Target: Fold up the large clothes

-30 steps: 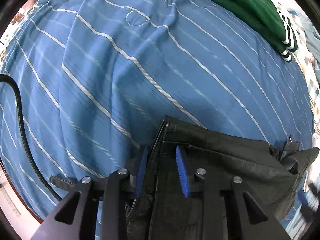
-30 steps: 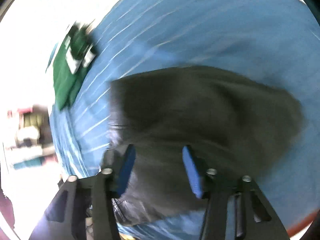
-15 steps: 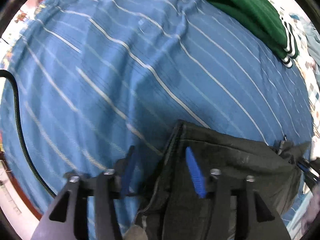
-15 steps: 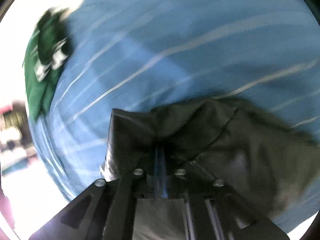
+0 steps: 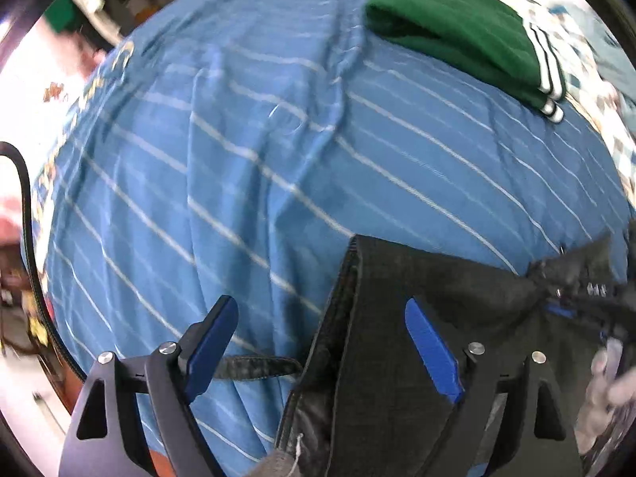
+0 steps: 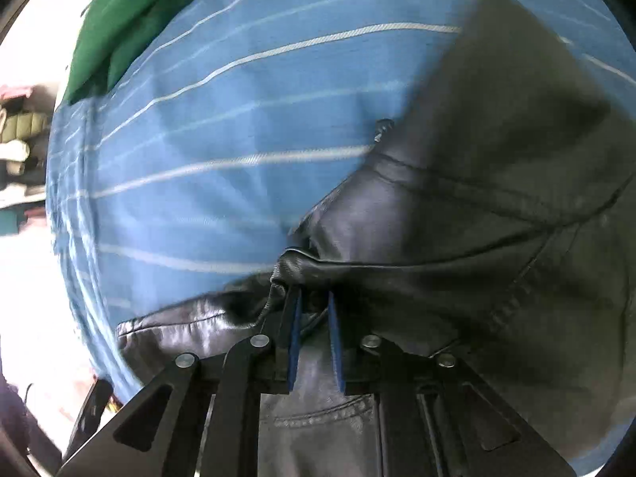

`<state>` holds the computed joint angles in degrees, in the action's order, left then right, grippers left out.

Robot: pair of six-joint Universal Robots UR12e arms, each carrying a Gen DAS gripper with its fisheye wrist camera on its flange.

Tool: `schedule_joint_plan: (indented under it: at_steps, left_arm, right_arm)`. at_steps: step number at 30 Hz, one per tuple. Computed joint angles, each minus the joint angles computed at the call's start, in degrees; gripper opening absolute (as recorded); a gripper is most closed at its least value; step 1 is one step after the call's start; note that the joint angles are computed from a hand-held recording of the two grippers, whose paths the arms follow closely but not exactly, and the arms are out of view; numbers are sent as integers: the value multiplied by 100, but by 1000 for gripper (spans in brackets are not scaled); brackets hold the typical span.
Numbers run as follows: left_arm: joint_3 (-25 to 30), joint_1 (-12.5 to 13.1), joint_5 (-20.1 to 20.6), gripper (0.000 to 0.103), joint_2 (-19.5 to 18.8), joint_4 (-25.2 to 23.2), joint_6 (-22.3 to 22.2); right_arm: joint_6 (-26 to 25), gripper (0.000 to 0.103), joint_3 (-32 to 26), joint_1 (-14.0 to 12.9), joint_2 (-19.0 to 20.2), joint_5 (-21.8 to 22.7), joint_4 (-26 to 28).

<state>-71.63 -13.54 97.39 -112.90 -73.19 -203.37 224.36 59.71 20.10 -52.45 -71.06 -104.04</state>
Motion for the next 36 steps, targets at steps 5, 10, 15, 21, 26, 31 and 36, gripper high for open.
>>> schedule_joint_plan:
  at_steps: [5,10,15,21,26,31,36]
  left_arm:
    - [216,-172,-77,86,-141,-5,368]
    - [461,-411,-467,86,-325,-95,648]
    - [892,-675,-980,86,-669,-238,848]
    - [1263,-877,-1065,88,-1178,-630,1037]
    - [990,-816,-1281,93,-1068,-224,1135]
    - [1004,-785,-1378,99,-1098,-187,1067]
    - [1001,-763,-1514,100,-1100,-173,1047]
  right_arm:
    - [-251,17,149,-165,-156,726,-107]
    - [689,47,1937,-346,-1473,75,-2028]
    - [1886,63,3320,-589,-2591,-437,-2213]
    - [2818,64,4853,-1002,-3228,-340,-3816]
    - [3204,65,5388,-1232,-2819,359,-5969]
    - [3309,65,5395,-1314,-2607,462,-6650]
    - [3481,53,5254,-1310,-2235,883,-7936]
